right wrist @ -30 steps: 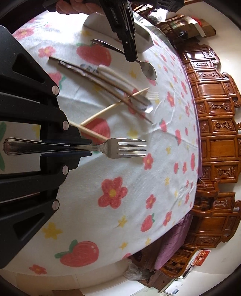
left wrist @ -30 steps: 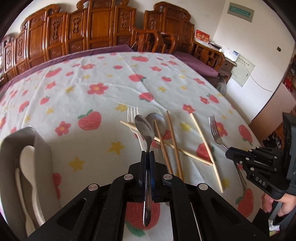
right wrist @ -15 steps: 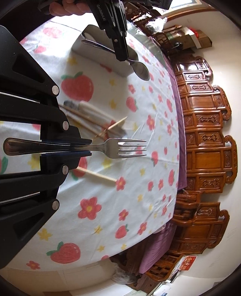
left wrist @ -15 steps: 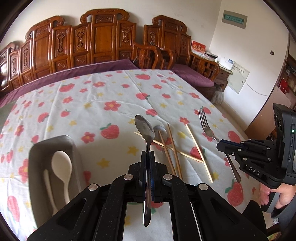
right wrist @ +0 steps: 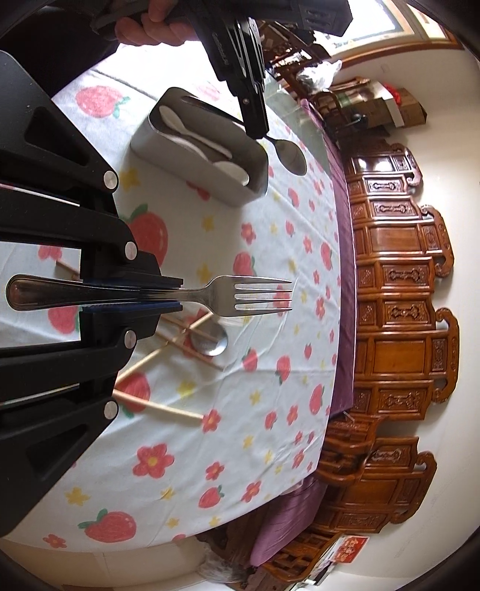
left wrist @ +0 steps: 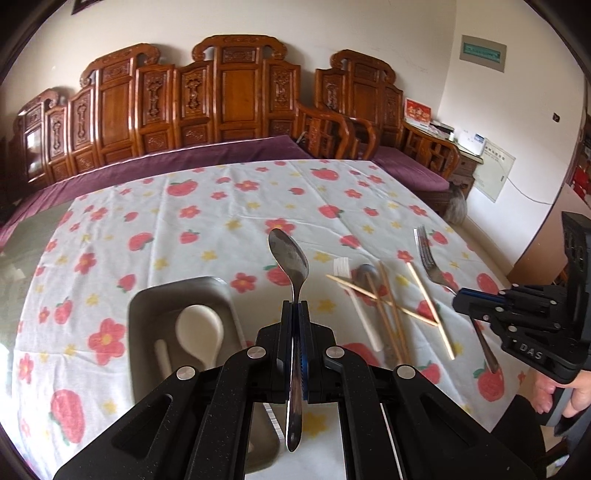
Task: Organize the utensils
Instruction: 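Carry the steel spoon into the metal tray and open the left tool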
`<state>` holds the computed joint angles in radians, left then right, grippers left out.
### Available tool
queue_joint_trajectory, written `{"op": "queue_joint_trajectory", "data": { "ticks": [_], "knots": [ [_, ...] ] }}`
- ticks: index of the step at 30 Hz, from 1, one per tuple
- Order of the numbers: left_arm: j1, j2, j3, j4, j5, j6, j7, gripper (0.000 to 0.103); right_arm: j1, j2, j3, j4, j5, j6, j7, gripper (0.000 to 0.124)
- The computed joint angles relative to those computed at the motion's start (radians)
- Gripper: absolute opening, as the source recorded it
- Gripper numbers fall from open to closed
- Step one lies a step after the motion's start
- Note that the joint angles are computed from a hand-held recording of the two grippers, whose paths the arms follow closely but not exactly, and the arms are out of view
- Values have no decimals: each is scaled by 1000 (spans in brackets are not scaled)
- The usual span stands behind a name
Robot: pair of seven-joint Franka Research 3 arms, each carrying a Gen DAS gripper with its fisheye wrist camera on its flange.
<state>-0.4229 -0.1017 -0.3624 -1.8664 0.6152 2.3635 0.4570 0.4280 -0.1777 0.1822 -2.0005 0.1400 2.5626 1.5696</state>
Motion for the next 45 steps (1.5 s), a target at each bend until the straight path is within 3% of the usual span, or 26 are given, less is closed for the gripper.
{"op": "queue_joint_trajectory", "data": {
  "ticks": [13,25,27,37,40,45],
  "knots": [
    [51,-78,26,-158,-77,-29,3,2,42,49,16,62,10,-17,-26,9],
    [58,-56,30,-186,-124,-75,28,4,59,109,10,97,15,-26,-29,9],
    [58,-57,33,-187,-132,-76,32,7,61,115,10,102,17,-25,-31,9],
    [71,-122,17,-226,-74,-86,-49,81,78,128,13,118,43,-21,-45,9],
    [78,-143,8,-234,-45,-113,-69,87,85,133,17,128,50,-22,-48,9],
    [80,-165,-7,-232,-5,-177,-71,87,103,147,27,148,57,-29,-51,9]
  ]
}}
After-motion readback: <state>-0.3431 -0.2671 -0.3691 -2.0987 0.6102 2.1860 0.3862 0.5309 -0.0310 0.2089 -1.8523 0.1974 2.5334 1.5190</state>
